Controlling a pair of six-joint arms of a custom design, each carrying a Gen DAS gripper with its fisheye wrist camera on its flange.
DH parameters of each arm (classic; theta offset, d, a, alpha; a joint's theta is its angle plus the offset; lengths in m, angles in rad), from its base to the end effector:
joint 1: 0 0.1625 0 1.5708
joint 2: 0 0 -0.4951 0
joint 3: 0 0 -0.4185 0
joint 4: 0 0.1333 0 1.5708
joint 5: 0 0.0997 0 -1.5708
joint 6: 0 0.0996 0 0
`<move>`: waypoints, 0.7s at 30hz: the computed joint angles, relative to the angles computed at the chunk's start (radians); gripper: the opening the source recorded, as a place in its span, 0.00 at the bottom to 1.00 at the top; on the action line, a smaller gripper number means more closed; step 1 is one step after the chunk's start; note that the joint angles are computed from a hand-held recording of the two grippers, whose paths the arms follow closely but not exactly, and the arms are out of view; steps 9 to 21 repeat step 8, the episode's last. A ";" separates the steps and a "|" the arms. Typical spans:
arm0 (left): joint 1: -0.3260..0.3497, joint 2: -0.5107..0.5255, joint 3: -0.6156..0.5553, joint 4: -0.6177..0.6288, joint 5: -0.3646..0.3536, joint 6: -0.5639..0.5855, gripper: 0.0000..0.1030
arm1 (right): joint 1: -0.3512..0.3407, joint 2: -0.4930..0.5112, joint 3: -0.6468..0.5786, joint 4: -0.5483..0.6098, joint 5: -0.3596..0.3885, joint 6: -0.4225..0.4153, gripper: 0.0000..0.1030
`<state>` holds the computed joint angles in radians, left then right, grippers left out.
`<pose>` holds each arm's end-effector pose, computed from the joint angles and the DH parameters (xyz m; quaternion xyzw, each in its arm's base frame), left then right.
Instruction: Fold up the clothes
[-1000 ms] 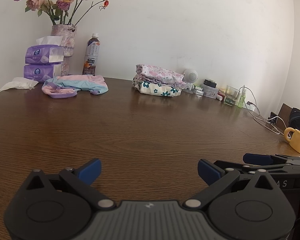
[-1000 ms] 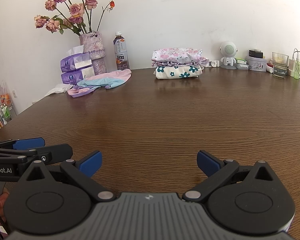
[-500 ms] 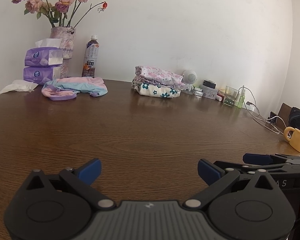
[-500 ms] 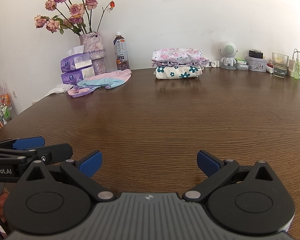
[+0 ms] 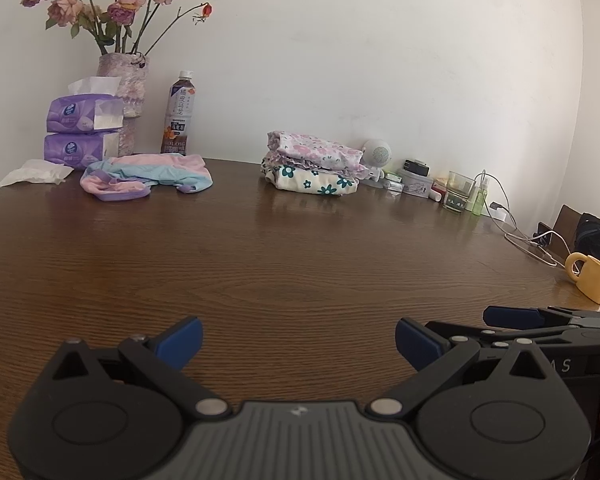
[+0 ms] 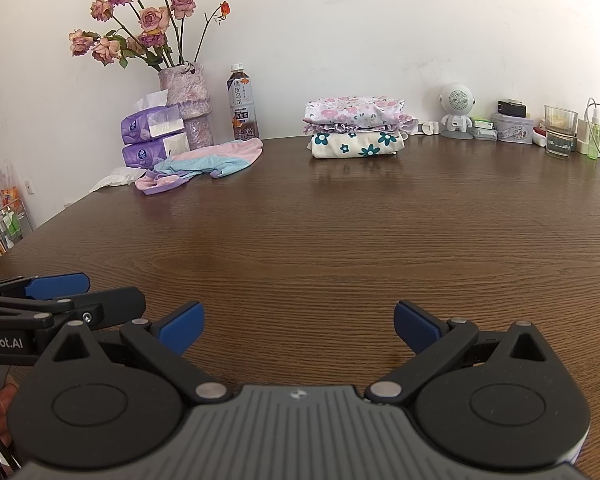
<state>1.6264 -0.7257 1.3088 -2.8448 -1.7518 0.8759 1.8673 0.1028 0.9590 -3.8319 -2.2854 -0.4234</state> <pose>0.1629 -0.8512 0.2487 0.4017 0.8471 -0.3395 0.0755 0.2996 -0.7478 -0.1882 0.0877 -0.7934 0.5093 0.3217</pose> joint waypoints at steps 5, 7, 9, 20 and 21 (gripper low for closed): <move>0.000 0.001 0.000 -0.006 -0.001 -0.003 1.00 | 0.000 0.000 -0.001 0.001 0.000 0.000 1.00; 0.001 0.002 -0.002 -0.004 -0.001 -0.011 1.00 | 0.000 0.000 -0.001 0.001 0.000 0.001 1.00; 0.001 0.002 -0.003 -0.003 0.001 -0.014 1.00 | 0.000 0.000 -0.001 0.001 0.000 0.001 1.00; 0.001 0.002 -0.003 -0.003 0.001 -0.014 1.00 | 0.000 0.000 -0.001 0.001 0.000 0.001 1.00; 0.001 0.002 -0.003 -0.003 0.001 -0.014 1.00 | 0.000 0.000 -0.001 0.001 0.000 0.001 1.00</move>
